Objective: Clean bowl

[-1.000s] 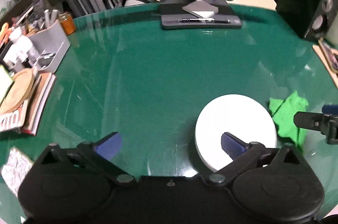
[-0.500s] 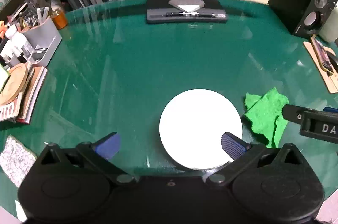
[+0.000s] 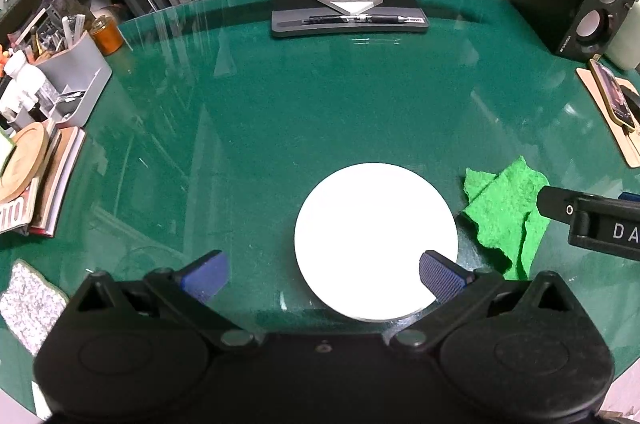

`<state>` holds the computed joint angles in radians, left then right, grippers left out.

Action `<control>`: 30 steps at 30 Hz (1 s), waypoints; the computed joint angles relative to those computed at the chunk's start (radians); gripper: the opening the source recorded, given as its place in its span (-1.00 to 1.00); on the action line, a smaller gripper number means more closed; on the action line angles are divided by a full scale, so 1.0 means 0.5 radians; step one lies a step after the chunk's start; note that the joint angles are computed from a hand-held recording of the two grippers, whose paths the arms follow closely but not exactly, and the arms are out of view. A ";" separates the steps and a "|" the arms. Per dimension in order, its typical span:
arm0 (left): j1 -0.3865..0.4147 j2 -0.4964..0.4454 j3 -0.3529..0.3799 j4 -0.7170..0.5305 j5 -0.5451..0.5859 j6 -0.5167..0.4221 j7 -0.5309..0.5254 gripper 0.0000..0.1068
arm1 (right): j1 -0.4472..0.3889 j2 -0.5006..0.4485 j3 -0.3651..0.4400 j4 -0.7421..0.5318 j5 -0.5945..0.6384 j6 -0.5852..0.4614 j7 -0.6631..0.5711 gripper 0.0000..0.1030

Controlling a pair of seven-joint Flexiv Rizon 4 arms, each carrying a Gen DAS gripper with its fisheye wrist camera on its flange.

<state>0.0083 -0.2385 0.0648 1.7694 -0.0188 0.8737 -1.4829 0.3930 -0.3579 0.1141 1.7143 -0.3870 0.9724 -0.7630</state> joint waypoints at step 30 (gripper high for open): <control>0.005 0.012 -0.011 0.036 -0.053 0.033 0.023 0.92 | 0.010 -0.022 -0.005 -0.033 -0.006 -0.063 -0.006 0.99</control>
<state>0.0109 -0.2324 0.0594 1.7873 -0.0451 0.8900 -1.4712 0.3979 -0.3688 0.1118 1.6978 -0.3901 0.9412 -0.7660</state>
